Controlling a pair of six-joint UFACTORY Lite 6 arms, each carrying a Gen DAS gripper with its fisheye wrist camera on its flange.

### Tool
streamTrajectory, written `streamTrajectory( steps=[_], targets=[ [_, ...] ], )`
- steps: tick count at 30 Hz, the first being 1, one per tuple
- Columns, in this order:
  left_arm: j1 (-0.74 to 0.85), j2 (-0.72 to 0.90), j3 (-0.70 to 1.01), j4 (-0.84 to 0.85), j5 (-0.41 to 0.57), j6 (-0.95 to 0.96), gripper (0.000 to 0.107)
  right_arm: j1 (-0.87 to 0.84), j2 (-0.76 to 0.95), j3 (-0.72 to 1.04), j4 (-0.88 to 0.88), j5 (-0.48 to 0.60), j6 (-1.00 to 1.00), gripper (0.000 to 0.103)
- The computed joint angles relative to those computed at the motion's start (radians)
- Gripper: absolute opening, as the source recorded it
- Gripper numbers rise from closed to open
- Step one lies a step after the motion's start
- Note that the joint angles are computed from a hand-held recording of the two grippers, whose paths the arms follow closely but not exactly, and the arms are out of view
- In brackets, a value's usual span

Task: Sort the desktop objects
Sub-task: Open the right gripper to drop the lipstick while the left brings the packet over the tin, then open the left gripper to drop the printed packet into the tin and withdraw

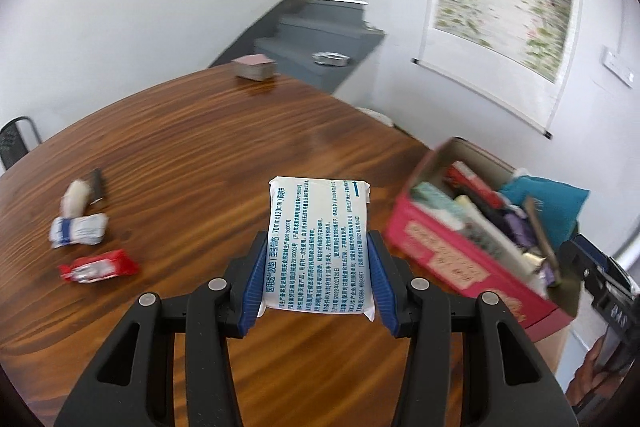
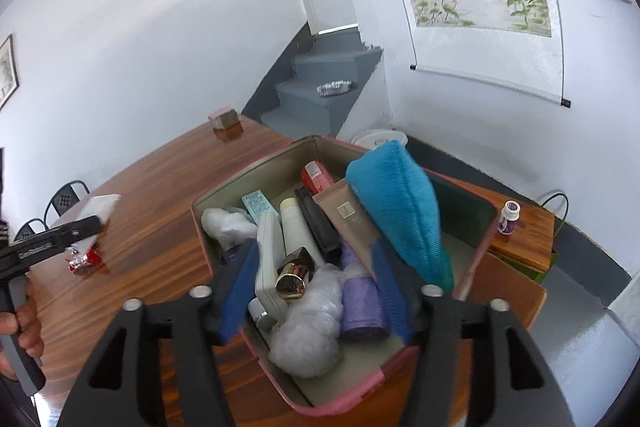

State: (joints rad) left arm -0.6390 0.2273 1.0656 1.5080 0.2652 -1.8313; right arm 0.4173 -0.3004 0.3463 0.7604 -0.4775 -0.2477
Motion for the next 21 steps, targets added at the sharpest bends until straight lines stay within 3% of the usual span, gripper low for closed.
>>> streamTrajectory(
  steps=[5,14,21],
  targets=[
    [-0.071,0.128,0.161,-0.165,0.010,0.173,0.050,0.018,-0.046,-0.039,0.009,-0.033,-0.017,0.079],
    [-0.160,0.292,0.372,-0.381,0.017,0.401,0.050,-0.099,-0.071,-0.095,-0.243,-0.004,0.219,0.080],
    [-0.167,0.469,0.614,-0.577,0.045,0.611,0.051,-0.070,-0.109,-0.115,-0.167,-0.025,0.147,0.080]
  ],
)
